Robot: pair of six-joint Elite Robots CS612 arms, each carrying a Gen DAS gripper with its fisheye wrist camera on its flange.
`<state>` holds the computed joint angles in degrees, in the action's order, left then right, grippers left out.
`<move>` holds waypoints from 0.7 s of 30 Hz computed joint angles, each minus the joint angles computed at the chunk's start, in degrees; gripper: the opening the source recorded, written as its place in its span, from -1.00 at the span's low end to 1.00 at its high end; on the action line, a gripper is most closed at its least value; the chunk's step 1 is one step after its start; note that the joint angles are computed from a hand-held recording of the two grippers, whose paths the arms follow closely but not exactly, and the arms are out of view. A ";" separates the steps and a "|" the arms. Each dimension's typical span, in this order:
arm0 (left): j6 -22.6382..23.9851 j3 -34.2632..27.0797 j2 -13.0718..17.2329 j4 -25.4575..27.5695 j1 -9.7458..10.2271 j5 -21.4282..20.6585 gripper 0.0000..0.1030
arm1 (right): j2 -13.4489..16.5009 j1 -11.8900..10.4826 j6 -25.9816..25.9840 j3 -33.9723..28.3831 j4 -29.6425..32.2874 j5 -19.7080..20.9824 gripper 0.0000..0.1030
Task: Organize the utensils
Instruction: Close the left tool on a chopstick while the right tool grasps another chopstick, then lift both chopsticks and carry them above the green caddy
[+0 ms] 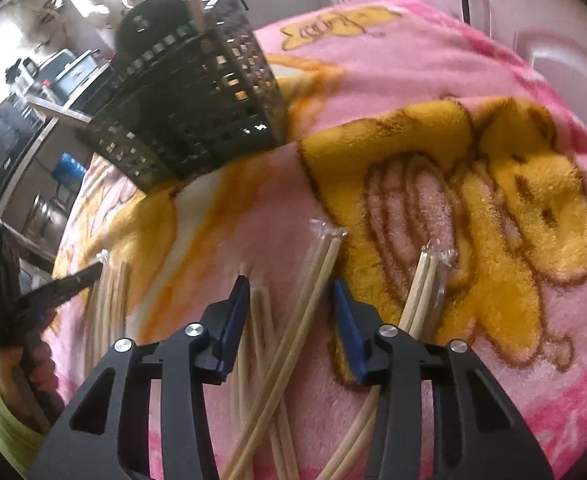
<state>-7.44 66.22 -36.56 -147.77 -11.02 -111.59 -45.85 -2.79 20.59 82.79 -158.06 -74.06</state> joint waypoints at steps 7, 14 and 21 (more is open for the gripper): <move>0.96 -1.91 0.51 2.95 -0.34 1.06 -0.77 | 1.11 -1.21 1.23 -3.75 7.69 2.43 -0.72; 2.07 -3.57 0.88 6.18 -0.51 1.36 -0.89 | 0.59 -1.78 2.52 -2.48 4.32 4.77 -0.78; 1.70 -1.16 -0.61 2.09 -0.19 -0.17 -0.98 | -0.80 -0.85 0.30 -0.05 -3.94 5.80 -0.80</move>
